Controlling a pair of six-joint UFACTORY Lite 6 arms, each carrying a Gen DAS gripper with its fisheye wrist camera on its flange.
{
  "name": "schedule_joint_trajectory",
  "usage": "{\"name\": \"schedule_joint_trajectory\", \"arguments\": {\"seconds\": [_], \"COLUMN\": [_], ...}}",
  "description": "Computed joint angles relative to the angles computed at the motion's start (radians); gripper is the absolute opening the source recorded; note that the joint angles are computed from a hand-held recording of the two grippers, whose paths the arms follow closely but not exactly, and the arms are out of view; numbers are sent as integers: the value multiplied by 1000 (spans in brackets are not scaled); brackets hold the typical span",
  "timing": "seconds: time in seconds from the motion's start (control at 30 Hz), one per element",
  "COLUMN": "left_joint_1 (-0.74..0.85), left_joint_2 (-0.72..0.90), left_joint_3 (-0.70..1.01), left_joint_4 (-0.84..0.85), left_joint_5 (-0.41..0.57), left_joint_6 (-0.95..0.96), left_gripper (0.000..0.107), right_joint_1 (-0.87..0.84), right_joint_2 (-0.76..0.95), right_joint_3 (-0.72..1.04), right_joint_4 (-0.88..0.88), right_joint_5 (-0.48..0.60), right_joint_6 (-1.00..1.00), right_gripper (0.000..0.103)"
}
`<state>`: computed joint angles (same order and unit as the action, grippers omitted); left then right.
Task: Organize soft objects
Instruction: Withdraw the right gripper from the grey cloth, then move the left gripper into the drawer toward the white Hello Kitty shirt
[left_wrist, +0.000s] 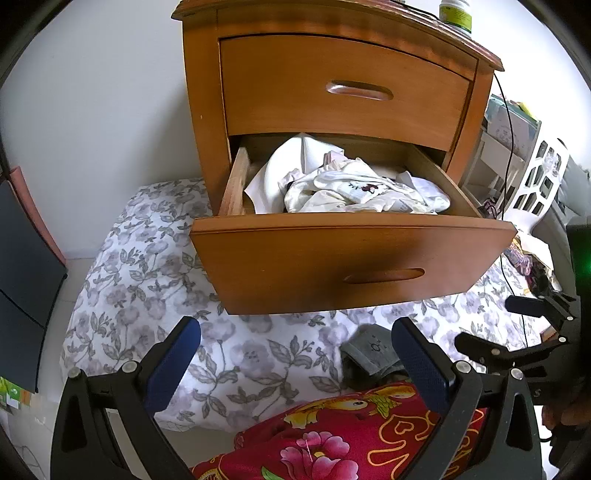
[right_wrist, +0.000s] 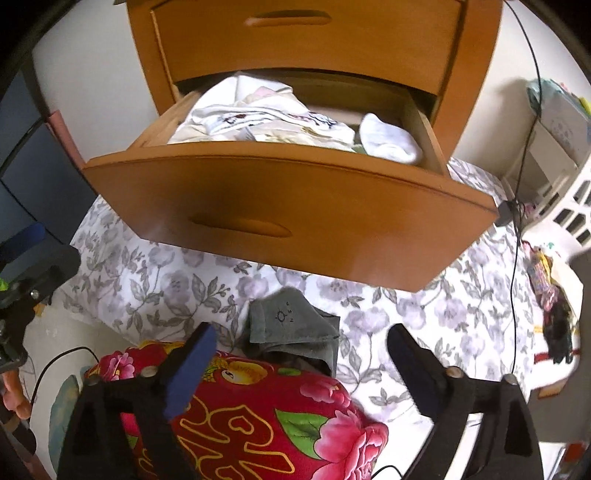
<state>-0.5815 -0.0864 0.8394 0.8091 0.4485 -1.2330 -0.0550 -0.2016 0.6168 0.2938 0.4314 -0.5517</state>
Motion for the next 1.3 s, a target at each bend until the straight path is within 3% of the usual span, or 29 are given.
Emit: {"name": "schedule_joint_trajectory", "arguments": {"seconds": [0.47, 0.93, 1.3], "left_joint_1": [-5, 27, 97], "left_joint_2": [51, 102, 203], "left_joint_3": [36, 140, 353], "left_joint_4": [21, 27, -126], "left_joint_5": [-10, -10, 49], "left_joint_6": [-17, 2, 275], "left_gripper": [103, 103, 103], "right_joint_1": [-82, -151, -184], "right_joint_2": [32, 38, 52], "right_joint_3": [-10, -10, 29], "right_joint_4": [56, 348, 458], "right_joint_5": [-30, -69, -40], "right_joint_6": [-28, -320, -451], "right_gripper": [103, 103, 103]}}
